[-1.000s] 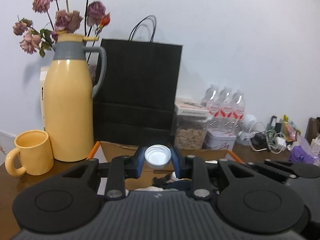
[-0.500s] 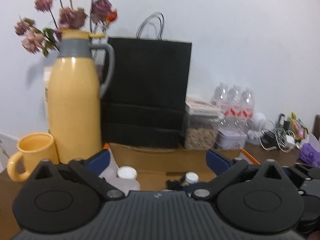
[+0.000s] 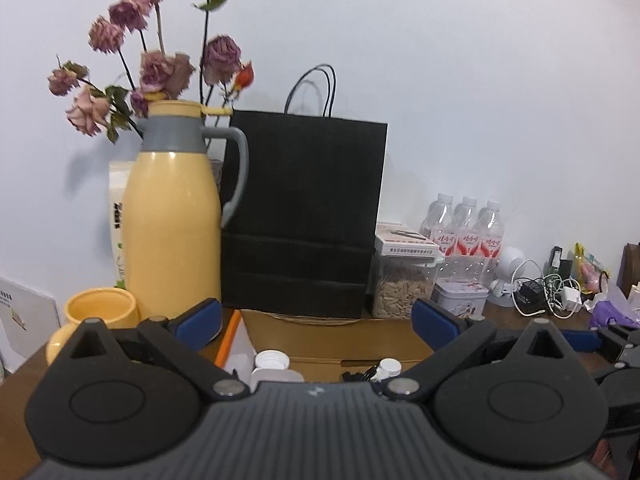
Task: Organize objects
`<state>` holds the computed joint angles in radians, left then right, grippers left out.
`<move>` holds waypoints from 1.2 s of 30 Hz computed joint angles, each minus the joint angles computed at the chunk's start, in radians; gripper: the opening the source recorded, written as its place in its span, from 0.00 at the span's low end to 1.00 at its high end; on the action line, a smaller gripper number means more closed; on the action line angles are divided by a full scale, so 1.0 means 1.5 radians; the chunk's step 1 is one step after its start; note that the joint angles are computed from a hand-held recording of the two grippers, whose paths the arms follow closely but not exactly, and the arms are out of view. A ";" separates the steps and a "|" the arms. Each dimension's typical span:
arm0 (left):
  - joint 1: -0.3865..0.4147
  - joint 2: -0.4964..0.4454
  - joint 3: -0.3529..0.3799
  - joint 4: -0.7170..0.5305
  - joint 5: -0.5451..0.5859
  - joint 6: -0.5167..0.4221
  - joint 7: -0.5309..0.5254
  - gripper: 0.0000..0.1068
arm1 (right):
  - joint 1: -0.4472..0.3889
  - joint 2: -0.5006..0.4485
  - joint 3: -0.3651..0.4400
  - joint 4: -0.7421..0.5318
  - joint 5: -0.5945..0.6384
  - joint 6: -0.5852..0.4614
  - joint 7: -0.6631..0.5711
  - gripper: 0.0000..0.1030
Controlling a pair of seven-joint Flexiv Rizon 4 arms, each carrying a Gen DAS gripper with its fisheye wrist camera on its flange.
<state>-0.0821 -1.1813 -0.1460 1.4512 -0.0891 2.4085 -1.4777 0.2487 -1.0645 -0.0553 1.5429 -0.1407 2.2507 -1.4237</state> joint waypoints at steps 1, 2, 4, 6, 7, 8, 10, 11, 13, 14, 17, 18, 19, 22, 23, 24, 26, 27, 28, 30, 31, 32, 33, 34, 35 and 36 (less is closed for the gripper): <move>0.001 0.012 0.001 0.023 -0.001 0.005 -0.002 0.96 | -0.001 0.009 0.002 0.016 -0.001 0.012 -0.004 1.00; 0.001 0.021 0.003 0.040 -0.003 0.009 -0.002 0.96 | 0.000 0.018 0.003 0.031 0.002 0.021 -0.007 1.00; 0.003 0.036 0.005 0.077 0.003 0.019 -0.005 0.96 | 0.000 0.033 0.007 0.061 0.004 0.041 -0.013 1.00; 0.007 0.051 0.006 0.119 0.001 0.028 -0.010 0.96 | 0.001 0.051 0.009 0.097 0.006 0.059 -0.022 1.00; 0.008 0.058 0.006 0.137 -0.002 0.030 -0.014 0.96 | 0.003 0.060 0.010 0.115 0.008 0.068 -0.029 1.00; 0.011 0.067 0.006 0.159 -0.002 0.029 -0.019 0.96 | 0.005 0.069 0.011 0.133 0.009 0.075 -0.035 1.00; 0.017 0.081 0.007 0.195 0.006 0.031 -0.028 0.96 | 0.005 0.085 0.016 0.168 0.011 0.087 -0.044 1.00; 0.017 0.088 0.009 0.216 0.004 0.034 -0.031 0.96 | 0.004 0.092 0.019 0.185 0.012 0.093 -0.047 1.00; 0.017 0.100 0.013 0.249 0.007 0.034 -0.034 0.96 | 0.004 0.104 0.025 0.216 0.016 0.103 -0.052 1.00; 0.016 0.105 0.015 0.265 0.008 0.037 -0.035 0.96 | 0.004 0.109 0.028 0.231 0.017 0.106 -0.054 1.00; 0.011 0.116 0.022 0.308 0.006 0.048 -0.037 0.96 | 0.006 0.122 0.034 0.272 0.021 0.113 -0.062 1.00; 0.009 0.118 0.023 0.322 0.005 0.053 -0.038 0.96 | 0.005 0.125 0.036 0.283 0.022 0.115 -0.063 1.00; 0.008 0.119 0.024 0.332 0.004 0.058 -0.040 0.96 | 0.005 0.128 0.038 0.293 0.022 0.117 -0.064 1.00; 0.003 0.123 0.027 0.361 0.002 0.071 -0.044 0.96 | 0.011 0.136 0.042 0.321 0.034 0.122 -0.069 1.00; 0.002 0.123 0.027 0.368 0.002 0.074 -0.045 0.96 | 0.011 0.138 0.043 0.328 0.034 0.122 -0.069 1.00; 0.001 0.124 0.028 0.374 0.000 0.076 -0.046 0.96 | 0.011 0.140 0.045 0.335 0.036 0.123 -0.069 1.00; -0.002 0.125 0.029 0.385 0.001 0.080 -0.047 0.96 | 0.012 0.143 0.047 0.348 0.038 0.124 -0.070 1.00; -0.003 0.125 0.029 0.389 0.000 0.082 -0.047 0.96 | 0.013 0.144 0.048 0.354 0.040 0.125 -0.070 1.00; -0.005 0.125 0.030 0.393 -0.001 0.085 -0.047 0.96 | 0.014 0.144 0.048 0.357 0.042 0.125 -0.070 1.00; -0.007 0.125 0.030 0.399 -0.002 0.089 -0.048 0.96 | 0.015 0.145 0.050 0.364 0.044 0.126 -0.071 1.00; -0.008 0.124 0.030 0.401 -0.002 0.092 -0.048 0.96 | 0.015 0.145 0.050 0.368 0.045 0.128 -0.071 1.00; -0.009 0.124 0.031 0.404 -0.004 0.093 -0.049 0.96 | 0.016 0.146 0.050 0.370 0.046 0.129 -0.071 1.00; -0.010 0.125 0.031 0.405 -0.005 0.093 -0.049 0.96 | 0.016 0.146 0.050 0.372 0.047 0.129 -0.071 1.00; -0.011 0.125 0.031 0.407 -0.006 0.094 -0.049 0.96 | 0.015 0.146 0.051 0.374 0.047 0.130 -0.071 1.00; -0.011 0.125 0.031 0.408 -0.006 0.094 -0.048 0.96 | 0.015 0.146 0.052 0.375 0.047 0.132 -0.070 1.00; -0.012 0.126 0.031 0.409 -0.007 0.094 -0.048 0.96 | 0.015 0.147 0.052 0.377 0.047 0.133 -0.071 1.00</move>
<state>-0.1004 -0.9930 -0.0992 2.0650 -0.0998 2.5495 -1.5498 0.2716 -0.8443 0.0226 2.1089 -0.0698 2.4508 -1.5298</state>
